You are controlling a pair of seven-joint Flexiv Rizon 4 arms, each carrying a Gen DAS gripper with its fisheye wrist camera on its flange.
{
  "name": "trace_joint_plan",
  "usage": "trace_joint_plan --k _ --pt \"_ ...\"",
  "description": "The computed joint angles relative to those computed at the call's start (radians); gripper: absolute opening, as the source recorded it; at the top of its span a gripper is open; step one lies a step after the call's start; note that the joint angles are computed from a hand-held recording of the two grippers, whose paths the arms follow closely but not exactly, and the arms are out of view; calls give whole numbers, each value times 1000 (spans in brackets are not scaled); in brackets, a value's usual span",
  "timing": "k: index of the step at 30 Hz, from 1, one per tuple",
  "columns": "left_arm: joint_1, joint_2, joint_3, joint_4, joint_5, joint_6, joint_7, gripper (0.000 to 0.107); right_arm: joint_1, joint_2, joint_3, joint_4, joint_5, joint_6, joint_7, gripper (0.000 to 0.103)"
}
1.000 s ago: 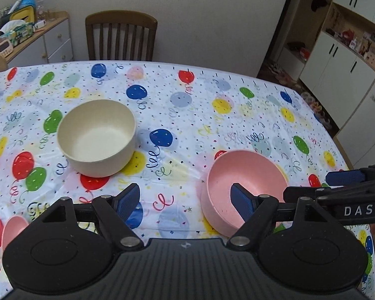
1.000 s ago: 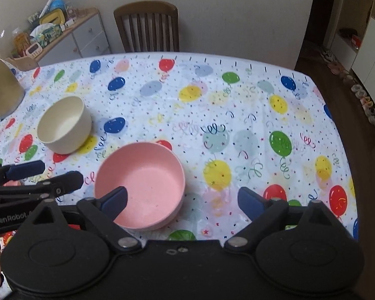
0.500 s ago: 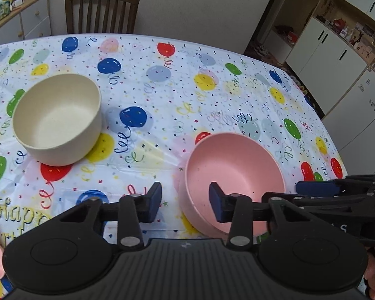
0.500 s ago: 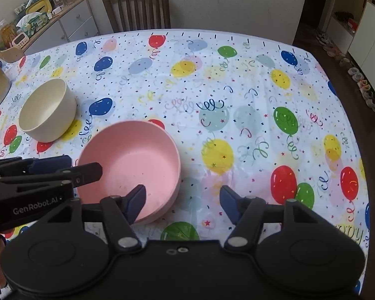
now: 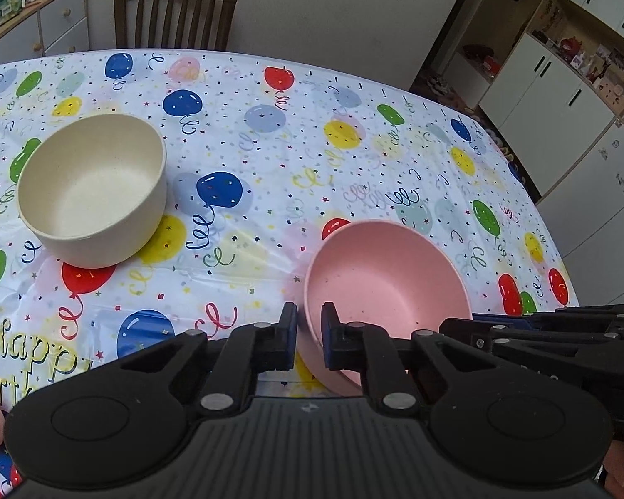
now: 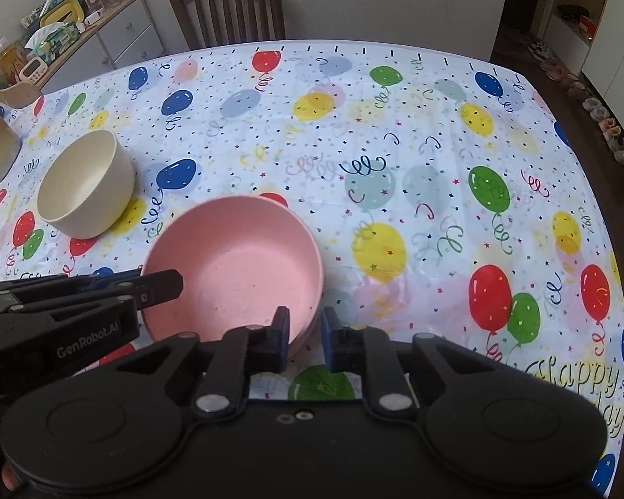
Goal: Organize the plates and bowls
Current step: 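Grasp the pink bowl rim with left tool while right tool grasps its other rim, then lift the pink bowl with both tools and carry it toward the bear-shaped plate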
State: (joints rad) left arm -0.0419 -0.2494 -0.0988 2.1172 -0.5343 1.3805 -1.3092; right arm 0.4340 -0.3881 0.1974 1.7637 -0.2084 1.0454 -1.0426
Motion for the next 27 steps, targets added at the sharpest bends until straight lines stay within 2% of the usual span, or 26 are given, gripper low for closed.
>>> trace_joint_plan --k 10,15,21,27 --pt "-26 54 31 35 46 -12 -59 10 3 31 1 33 -25 10 12 10" --pt "-49 113 65 69 104 -13 -138 10 -3 65 16 60 -7 19 -10 10" --pt "-66 208 116 109 274 -41 -315 10 -13 120 47 96 42 38 -69 10" --pt "-35 329 125 144 484 -106 -531 10 -11 174 80 118 109 37 -152 10"
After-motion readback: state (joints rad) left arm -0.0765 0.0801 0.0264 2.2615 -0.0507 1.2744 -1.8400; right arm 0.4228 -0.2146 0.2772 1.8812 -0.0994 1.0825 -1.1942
